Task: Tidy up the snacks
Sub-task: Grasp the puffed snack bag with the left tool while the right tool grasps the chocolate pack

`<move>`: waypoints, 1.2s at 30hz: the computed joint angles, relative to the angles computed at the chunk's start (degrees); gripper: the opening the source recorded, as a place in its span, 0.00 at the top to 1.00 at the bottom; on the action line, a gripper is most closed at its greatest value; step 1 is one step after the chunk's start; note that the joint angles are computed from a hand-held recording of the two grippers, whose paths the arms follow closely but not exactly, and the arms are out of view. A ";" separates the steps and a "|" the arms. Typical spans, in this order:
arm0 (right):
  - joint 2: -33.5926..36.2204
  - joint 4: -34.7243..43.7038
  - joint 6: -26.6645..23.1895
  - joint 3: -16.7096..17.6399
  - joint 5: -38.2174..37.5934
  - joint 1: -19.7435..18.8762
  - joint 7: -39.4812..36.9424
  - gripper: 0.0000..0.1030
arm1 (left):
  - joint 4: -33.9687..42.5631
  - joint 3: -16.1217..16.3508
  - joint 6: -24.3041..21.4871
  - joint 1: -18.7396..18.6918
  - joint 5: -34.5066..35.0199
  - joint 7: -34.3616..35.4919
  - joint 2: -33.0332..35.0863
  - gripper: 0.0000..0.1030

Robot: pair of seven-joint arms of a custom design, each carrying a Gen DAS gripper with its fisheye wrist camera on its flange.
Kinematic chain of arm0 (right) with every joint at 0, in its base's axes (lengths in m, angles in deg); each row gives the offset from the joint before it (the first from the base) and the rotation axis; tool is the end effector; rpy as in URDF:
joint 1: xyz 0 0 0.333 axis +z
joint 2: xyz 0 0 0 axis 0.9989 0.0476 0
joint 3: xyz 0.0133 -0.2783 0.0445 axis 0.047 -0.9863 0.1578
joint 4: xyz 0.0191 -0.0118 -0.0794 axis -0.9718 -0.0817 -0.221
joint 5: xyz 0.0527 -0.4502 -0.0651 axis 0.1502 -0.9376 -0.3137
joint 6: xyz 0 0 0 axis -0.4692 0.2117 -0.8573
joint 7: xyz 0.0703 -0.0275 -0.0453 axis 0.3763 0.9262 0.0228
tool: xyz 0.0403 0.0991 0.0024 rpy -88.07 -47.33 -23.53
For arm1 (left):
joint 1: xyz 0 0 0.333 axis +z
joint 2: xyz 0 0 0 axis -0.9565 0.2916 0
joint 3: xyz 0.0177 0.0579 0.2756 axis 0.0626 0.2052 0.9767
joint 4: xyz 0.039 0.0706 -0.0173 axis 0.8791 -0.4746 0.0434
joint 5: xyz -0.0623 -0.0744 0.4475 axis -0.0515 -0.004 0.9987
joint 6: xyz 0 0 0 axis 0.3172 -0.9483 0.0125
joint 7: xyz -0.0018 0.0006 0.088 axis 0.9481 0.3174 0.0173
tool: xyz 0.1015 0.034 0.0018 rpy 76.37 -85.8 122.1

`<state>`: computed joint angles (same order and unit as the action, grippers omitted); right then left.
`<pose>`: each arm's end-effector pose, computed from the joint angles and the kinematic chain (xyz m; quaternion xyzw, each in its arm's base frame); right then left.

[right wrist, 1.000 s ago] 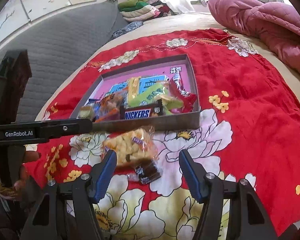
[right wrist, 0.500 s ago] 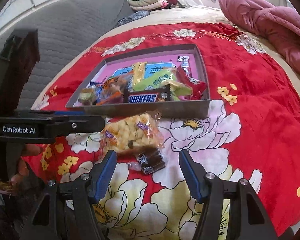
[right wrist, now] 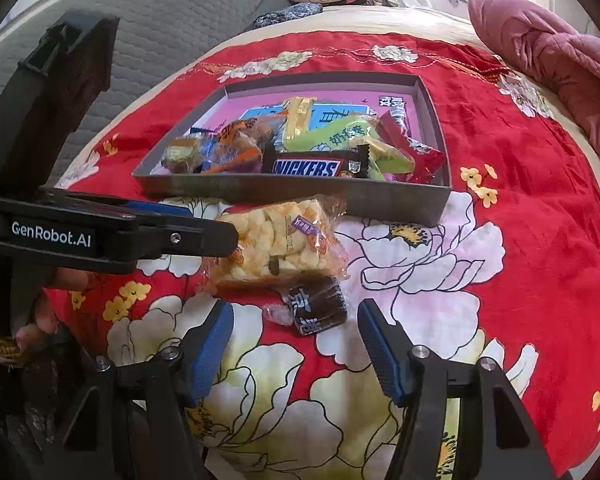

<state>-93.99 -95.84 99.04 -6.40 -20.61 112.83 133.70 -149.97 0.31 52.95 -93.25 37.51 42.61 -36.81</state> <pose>0.4953 0.3225 0.4806 -0.9000 0.3286 0.0034 0.2863 0.4568 -0.2835 0.4785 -0.8049 0.5383 -0.2490 0.0188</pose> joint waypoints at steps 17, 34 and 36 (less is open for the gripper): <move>2.36 0.26 1.72 -0.16 -0.25 0.12 -5.08 0.57 | -0.62 2.55 9.20 -1.72 -10.18 8.62 4.73 0.24; 2.37 0.32 1.23 0.14 0.21 -0.29 -5.26 0.62 | 6.03 0.46 3.13 -0.83 -6.92 21.91 9.75 0.24; 2.13 0.08 1.41 0.19 -0.10 -0.29 -5.25 0.64 | 6.34 -0.07 3.32 -0.37 -6.07 21.38 10.11 0.29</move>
<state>-91.86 -95.76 100.45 -6.22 -20.72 112.54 128.45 -143.63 0.24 56.27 -93.62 31.44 63.99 -26.70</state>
